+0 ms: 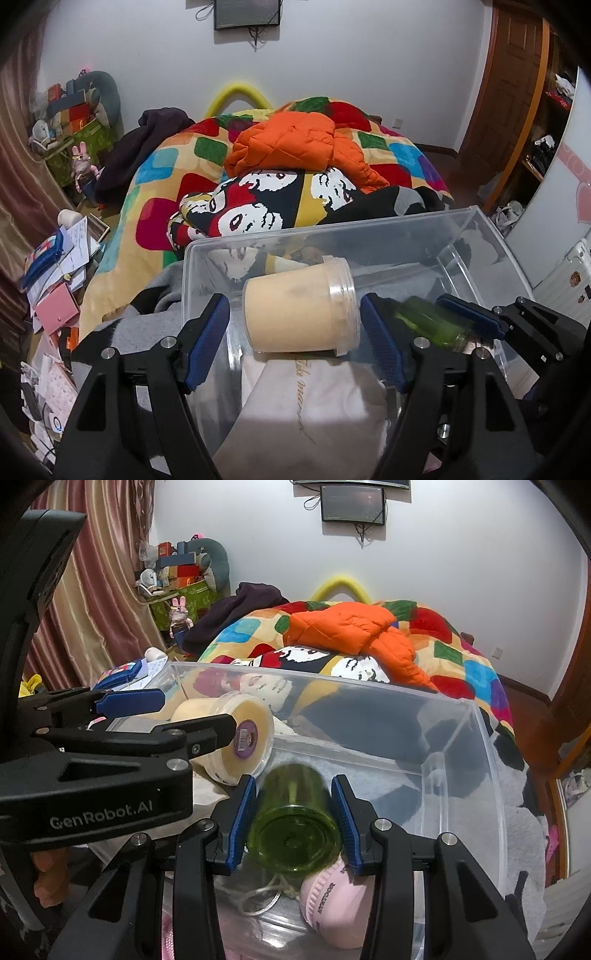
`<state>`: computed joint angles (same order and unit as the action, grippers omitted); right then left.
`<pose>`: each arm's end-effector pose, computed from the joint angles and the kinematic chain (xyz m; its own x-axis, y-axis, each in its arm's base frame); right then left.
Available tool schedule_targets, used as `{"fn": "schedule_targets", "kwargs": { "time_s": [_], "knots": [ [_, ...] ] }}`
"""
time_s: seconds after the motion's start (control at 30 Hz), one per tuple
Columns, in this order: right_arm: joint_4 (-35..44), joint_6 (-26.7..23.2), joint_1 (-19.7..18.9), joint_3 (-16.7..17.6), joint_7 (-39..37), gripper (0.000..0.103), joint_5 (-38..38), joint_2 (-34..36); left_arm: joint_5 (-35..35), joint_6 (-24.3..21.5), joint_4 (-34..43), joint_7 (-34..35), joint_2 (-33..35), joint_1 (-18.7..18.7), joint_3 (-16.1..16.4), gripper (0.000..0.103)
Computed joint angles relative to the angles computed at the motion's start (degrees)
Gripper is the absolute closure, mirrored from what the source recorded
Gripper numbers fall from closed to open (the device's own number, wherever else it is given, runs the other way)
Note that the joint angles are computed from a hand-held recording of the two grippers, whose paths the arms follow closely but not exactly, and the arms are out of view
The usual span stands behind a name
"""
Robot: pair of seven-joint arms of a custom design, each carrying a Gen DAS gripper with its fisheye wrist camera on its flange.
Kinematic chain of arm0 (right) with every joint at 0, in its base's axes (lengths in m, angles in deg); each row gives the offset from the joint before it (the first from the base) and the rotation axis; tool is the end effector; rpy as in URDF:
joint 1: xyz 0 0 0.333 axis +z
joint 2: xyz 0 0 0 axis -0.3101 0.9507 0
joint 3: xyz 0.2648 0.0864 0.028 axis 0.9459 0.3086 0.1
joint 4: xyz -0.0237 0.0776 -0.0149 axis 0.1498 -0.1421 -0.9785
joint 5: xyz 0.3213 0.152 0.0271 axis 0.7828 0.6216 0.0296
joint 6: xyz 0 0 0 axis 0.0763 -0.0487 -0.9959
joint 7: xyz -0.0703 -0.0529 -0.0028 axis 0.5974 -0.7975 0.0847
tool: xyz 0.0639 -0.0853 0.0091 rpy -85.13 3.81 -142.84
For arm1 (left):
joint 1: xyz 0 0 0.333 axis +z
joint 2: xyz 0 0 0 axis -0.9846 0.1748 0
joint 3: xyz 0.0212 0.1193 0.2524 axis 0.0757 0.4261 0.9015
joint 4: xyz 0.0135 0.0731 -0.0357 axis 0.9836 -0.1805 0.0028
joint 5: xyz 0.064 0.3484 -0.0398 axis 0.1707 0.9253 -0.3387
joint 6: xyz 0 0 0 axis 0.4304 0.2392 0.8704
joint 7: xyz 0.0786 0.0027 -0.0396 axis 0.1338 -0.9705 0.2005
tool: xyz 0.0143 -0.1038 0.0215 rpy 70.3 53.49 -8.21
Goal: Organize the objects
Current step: 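Carry the green bottle with the right tool while the left tool carries the beige cup over the box, then lower the bottle and cup into the clear box and open both tools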
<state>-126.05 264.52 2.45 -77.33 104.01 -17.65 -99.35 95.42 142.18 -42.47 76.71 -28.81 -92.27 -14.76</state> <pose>0.4159 0.1910 0.4394 0.3146 -0.9482 -0.0448 -0.6890 -0.1956 -0.6979 0.4624 -0.2683 0.4588 -0.1910 -0.9809 0.0367 -0.7459 0.1207 -0.6550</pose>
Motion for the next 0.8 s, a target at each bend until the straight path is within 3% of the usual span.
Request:
{"fn": "schedule_targets", "kwargs": {
  "time_s": [0.17, 0.4, 0.7, 0.8],
  "knots": [
    [-1.0, 0.1, -0.3, 0.2, 0.5, 0.047, -0.2, -1.2, 2.5, 0.9, -0.9, -2.5, -1.3, 0.6, -0.4, 0.022],
    [-2.5, 0.3, -2.3, 1.7, 2.7, 0.043, -2.5, -3.9, 6.6, 1.5, -2.4, -6.7, -4.3, 2.5, -2.0, 0.017],
    [-6.5, 1.0, -7.8, 5.7, 8.7, 0.027, -8.3, -11.2, 12.2, 1.1, -5.6, -12.2, -10.3, 6.0, -5.9, 0.009],
    [-7.9, 0.8, -7.9, 5.2, 9.7, 0.023, -9.0, -13.9, 13.9, 1.0, -7.0, -14.2, -12.9, 7.6, -7.7, 0.007]
  ]
}}
